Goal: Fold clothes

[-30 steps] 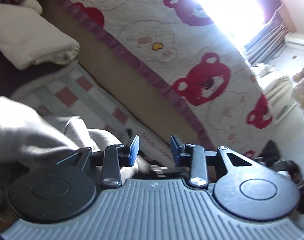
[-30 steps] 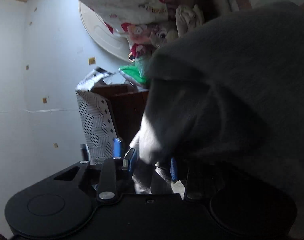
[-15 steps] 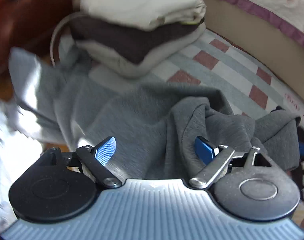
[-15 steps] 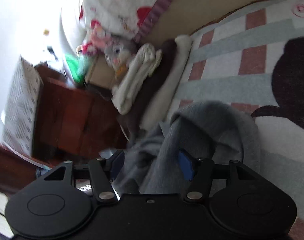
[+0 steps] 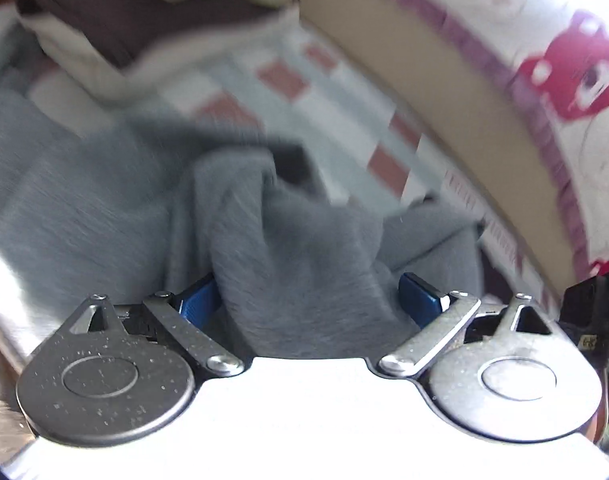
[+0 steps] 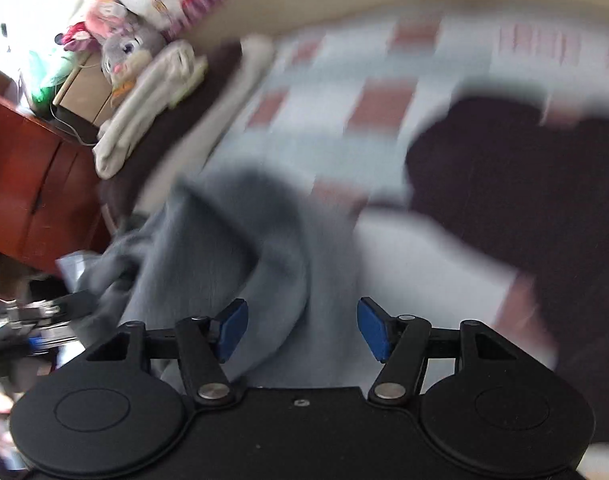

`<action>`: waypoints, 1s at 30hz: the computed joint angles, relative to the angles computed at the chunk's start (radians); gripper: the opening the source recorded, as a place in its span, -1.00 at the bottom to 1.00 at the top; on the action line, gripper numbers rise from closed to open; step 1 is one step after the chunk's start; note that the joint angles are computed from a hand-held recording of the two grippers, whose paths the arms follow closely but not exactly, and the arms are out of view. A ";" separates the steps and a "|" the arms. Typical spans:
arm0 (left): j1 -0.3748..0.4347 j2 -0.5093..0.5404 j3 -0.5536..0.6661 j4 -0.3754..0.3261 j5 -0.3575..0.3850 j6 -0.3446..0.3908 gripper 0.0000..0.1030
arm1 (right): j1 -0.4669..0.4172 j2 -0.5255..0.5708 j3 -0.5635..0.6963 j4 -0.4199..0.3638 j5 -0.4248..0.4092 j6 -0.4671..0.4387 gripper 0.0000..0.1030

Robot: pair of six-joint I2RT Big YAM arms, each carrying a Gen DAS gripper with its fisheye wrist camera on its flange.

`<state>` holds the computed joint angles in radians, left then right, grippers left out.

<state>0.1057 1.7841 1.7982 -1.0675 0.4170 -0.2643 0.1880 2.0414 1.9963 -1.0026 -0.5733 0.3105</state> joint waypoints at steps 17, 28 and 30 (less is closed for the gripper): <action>-0.119 -0.154 -0.206 0.494 -0.661 0.308 -0.68 | 0.069 -0.168 -0.236 0.454 0.484 -0.029 -0.91; -0.181 0.115 0.356 0.584 -0.503 0.554 -0.71 | -0.112 -0.384 -0.332 0.502 0.764 -0.107 -0.92; -0.200 0.175 0.497 0.554 -0.449 0.540 -0.72 | -0.141 -0.418 -0.335 0.495 0.801 -0.140 -0.92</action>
